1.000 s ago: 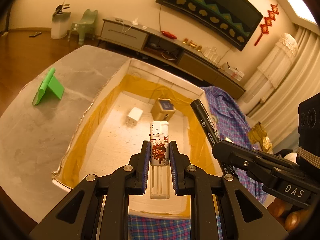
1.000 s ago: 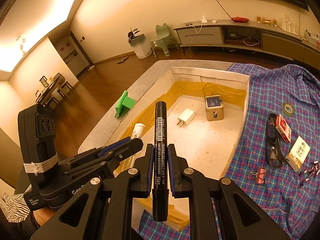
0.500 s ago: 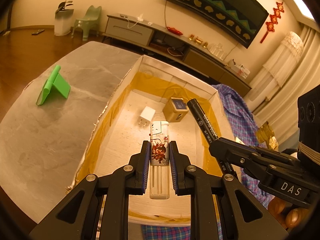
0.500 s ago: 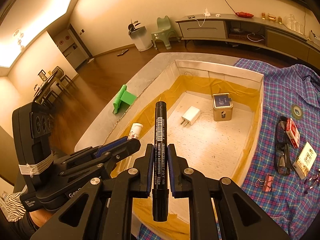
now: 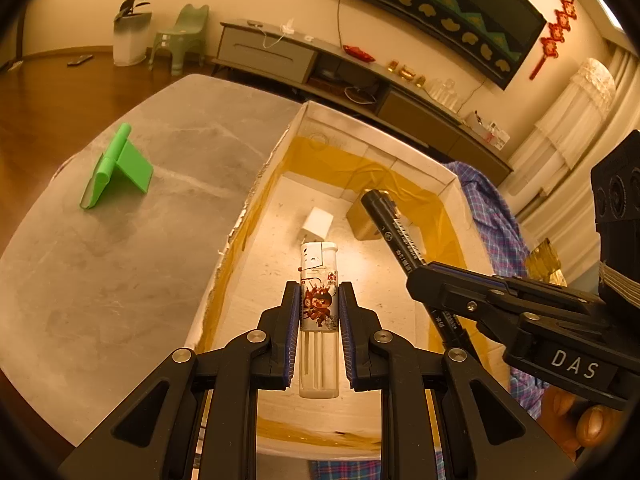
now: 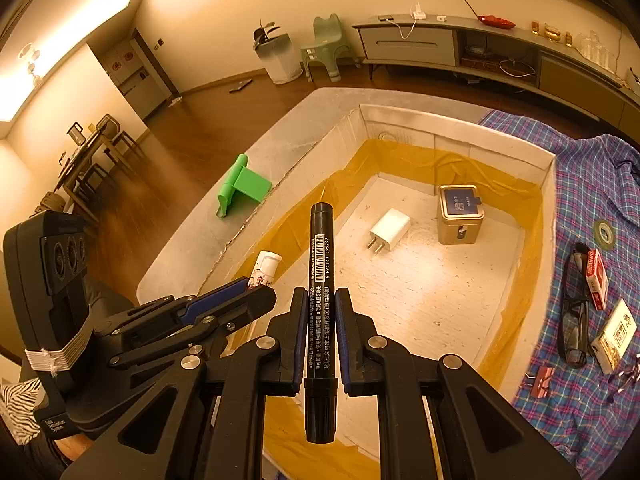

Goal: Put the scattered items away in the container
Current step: 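Lower lighter in left tool into box while right tool lowers marker beside it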

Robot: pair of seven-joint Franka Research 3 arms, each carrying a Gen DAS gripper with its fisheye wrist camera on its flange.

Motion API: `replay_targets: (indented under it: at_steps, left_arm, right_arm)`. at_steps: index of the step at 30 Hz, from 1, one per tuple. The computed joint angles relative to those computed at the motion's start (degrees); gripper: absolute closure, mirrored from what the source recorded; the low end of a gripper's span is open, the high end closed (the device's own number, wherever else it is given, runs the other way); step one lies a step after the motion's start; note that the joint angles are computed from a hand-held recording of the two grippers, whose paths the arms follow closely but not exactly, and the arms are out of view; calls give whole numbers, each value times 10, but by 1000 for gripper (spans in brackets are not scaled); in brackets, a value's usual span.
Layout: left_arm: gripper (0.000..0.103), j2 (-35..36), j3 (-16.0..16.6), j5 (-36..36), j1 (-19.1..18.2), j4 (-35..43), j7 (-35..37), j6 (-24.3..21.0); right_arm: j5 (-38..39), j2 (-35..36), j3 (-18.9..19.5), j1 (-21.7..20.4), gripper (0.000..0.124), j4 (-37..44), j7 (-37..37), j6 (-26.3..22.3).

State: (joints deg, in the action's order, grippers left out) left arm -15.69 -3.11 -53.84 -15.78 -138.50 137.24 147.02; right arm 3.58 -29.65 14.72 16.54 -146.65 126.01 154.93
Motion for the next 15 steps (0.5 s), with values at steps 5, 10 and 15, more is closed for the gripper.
replay_targets:
  at_steps: [5,10,15]
  left_arm:
    - [83,12,-2,11,4,10,-4,-7]
    - [83,20,-7,23,9,16,-6,-9]
    - [83,26,-14,45,12,22,-11,-9]
  right_arm:
    - [-5,23,0,-3,109,12,2,-8]
    - [0,44,-9,3,109,20,0,-12]
    - [7,65,-20,9,109,32,-6,-23]
